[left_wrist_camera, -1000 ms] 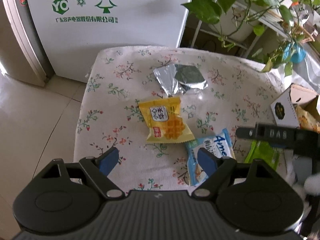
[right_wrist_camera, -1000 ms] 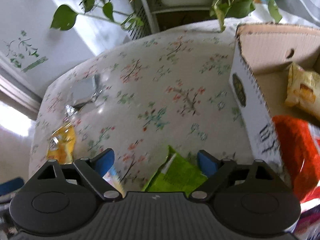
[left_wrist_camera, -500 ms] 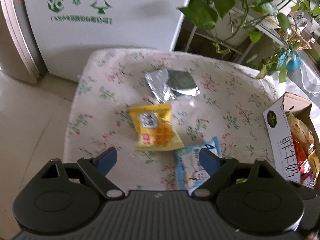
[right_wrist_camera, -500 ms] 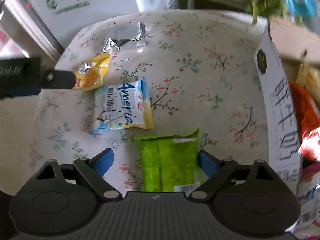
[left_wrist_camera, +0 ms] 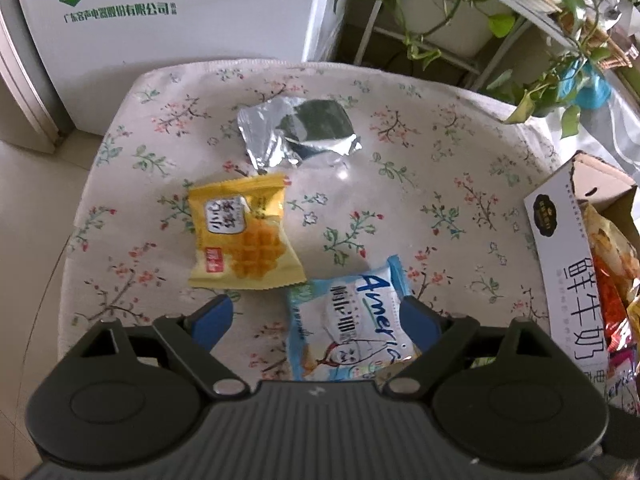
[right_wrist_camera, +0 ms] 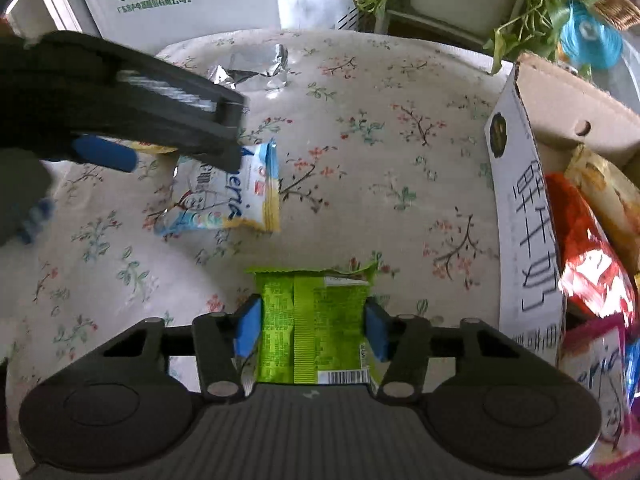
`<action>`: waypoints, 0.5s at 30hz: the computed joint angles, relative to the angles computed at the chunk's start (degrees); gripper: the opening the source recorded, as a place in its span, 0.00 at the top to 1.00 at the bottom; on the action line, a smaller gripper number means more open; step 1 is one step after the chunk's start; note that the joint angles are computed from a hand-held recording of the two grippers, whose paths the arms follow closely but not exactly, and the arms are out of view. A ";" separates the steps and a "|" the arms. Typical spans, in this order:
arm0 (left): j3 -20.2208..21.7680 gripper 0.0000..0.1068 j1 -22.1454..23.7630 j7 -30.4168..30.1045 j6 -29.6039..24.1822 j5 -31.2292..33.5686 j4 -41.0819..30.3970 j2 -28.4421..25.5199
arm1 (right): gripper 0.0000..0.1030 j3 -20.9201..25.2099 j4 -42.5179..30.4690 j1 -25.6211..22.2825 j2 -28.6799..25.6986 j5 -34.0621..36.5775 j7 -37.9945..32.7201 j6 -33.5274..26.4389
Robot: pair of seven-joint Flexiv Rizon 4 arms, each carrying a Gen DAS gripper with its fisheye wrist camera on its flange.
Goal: Organize snacks
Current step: 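Close the left tool on the blue Ameria bag while the right tool holds the green packet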
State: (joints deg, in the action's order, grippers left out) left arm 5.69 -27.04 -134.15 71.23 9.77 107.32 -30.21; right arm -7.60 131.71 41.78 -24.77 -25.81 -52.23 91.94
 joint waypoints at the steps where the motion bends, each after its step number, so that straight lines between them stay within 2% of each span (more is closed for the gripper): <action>1: 0.14 0.16 -0.25 -0.28 -0.20 0.10 -0.40 -0.30 | 0.43 0.63 0.29 -0.48 0.35 0.33 0.01 0.07; 6: 1.42 0.15 -2.06 -1.75 -1.29 1.96 -2.70 -1.70 | 0.43 1.41 1.88 -0.92 1.76 1.99 0.73 1.56; 9: 2.54 0.15 -3.19 -3.66 -2.18 3.09 -4.10 -2.60 | 0.43 3.78 1.77 -3.02 1.86 2.98 -0.26 1.41; 13: 3.36 0.15 -4.07 -5.65 -3.82 5.15 -5.86 -3.74 | 0.43 3.95 1.87 -3.18 2.00 3.43 -0.52 1.13; 15: 3.76 0.10 -4.58 -6.48 -4.74 6.19 -6.68 -4.19 | 0.43 4.30 1.69 -3.58 1.87 3.70 -0.44 0.77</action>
